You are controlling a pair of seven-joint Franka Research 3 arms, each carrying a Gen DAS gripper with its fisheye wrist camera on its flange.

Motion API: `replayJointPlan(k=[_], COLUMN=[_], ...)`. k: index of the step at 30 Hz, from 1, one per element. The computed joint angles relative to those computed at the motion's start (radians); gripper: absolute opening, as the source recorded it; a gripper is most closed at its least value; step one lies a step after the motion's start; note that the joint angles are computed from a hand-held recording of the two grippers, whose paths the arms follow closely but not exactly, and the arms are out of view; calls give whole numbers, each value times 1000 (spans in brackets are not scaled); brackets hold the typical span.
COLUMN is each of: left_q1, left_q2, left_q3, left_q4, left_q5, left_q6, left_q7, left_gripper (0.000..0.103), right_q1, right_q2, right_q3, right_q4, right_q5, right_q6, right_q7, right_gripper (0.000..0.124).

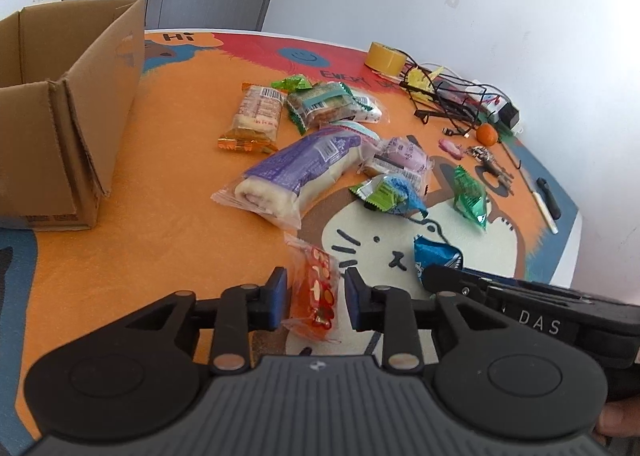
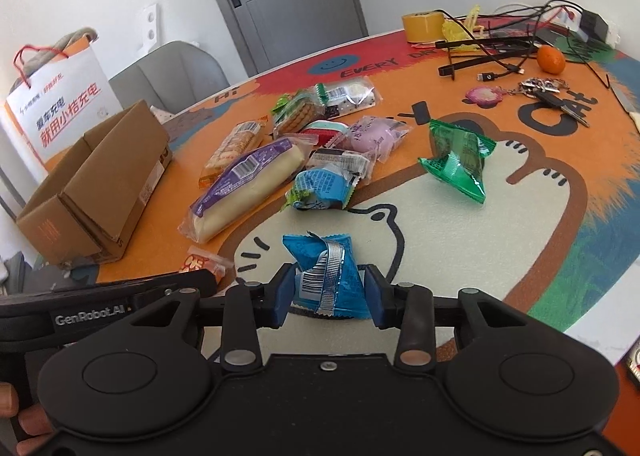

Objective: Organize snacks
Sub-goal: 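Carry both snacks to the cardboard box and open both grippers to drop them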

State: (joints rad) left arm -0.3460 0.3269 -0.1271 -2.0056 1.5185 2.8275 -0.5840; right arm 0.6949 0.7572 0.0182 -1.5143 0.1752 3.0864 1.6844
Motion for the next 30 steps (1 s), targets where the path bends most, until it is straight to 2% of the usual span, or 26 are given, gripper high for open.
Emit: replayJointPlan(k=[3, 6, 10, 12, 19, 22, 25, 28, 30], left_q1=[-13, -18, -18, -27, -16, 7, 33, 65, 87], left_q2=[9, 13, 15, 5, -60, -93, -133, -175, -199], left_q3=[-8, -4, 4, 11, 1, -11, -17, -19, -21], left_q4=[11, 18, 23, 18, -18, -39, -63, -86, -98], left_q5=[-40, -79, -104, -86, -3, -5, -11, -30, -58], left_q6=[-45, -55, -33, -35, -59, -57, -48, -24, -11], left_q7=[73, 114, 126, 117, 36, 47, 68, 87, 126], left_gripper=[28, 18, 16, 16, 16, 16, 16, 16, 16], right_q1=[27, 47, 12, -6, 17, 49, 82, 103, 79], right_q2=[18, 28, 26, 19, 0, 0, 6, 24, 37], right_q3=[-29, -53, -8, 17, 7, -25, -59, -82, -40], right_q4=[14, 24, 23, 18, 10, 30, 69, 150, 202], right_q5=[-11, -18, -9, -1, 14, 23, 23, 9, -5], right_q6=[20, 25, 26, 30, 88, 87, 53, -58, -104], right_q7=[3, 8, -14, -30, -54, -50, -30, 25, 36], right_gripper=[42, 39, 35, 34, 33, 33, 33, 33, 33])
